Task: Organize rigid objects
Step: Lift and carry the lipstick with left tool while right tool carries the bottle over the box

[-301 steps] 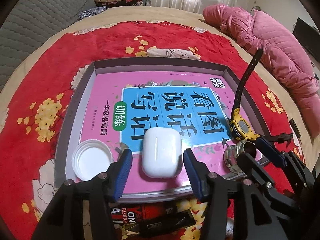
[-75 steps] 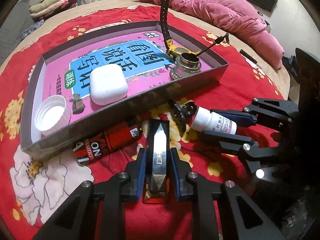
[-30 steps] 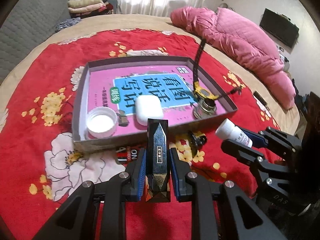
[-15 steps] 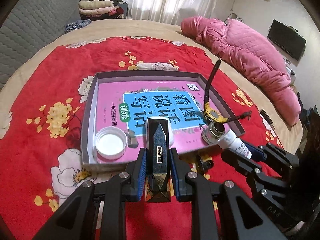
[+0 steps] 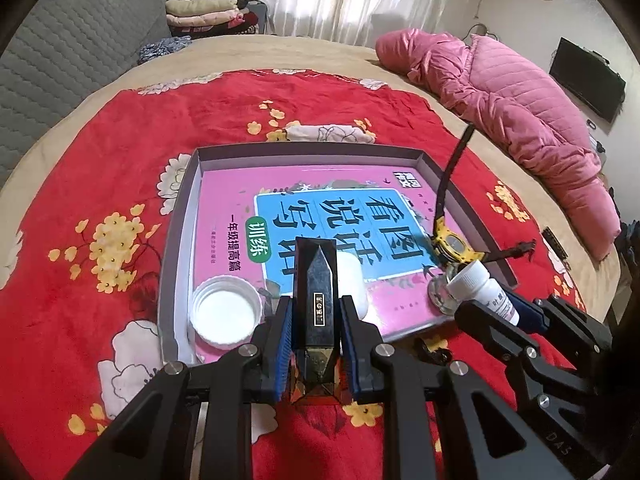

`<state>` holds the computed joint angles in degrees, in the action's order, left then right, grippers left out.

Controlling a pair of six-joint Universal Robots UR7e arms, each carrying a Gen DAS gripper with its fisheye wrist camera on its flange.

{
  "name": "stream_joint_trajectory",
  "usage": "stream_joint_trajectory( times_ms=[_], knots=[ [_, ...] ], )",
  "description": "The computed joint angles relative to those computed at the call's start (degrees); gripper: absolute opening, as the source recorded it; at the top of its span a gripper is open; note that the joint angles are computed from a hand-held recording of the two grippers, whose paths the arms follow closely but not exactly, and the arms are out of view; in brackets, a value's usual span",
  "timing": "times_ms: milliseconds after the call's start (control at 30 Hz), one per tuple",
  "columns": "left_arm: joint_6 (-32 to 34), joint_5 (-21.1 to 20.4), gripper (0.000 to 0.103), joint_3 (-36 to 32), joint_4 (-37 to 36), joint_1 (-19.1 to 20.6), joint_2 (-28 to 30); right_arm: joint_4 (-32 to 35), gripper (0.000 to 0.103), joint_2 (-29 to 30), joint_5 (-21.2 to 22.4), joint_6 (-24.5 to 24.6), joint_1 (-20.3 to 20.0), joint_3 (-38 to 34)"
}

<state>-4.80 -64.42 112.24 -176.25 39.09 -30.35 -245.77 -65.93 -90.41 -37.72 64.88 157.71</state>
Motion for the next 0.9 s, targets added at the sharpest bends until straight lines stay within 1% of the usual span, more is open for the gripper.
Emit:
stream_joint_trajectory(
  times_ms=[233, 333, 900],
  knots=[
    [-0.78, 1.51, 0.023, -1.57, 1.18, 0.48, 0.93, 2.11, 0.028, 0.47, -0.40, 1.84, 1.29, -3.05],
    [-0.88, 1.68, 0.023, -2.63, 2.04, 0.91, 1.66, 0.93, 0.028, 1.99, -1.14, 1.23, 1.96, -4.04],
    [-1.16, 2.05, 0.023, -5.13, 3.93, 1.61, 3.47, 3.44, 0.028, 2.21, -2.26, 2.54, 1.33, -6.80]
  ],
)
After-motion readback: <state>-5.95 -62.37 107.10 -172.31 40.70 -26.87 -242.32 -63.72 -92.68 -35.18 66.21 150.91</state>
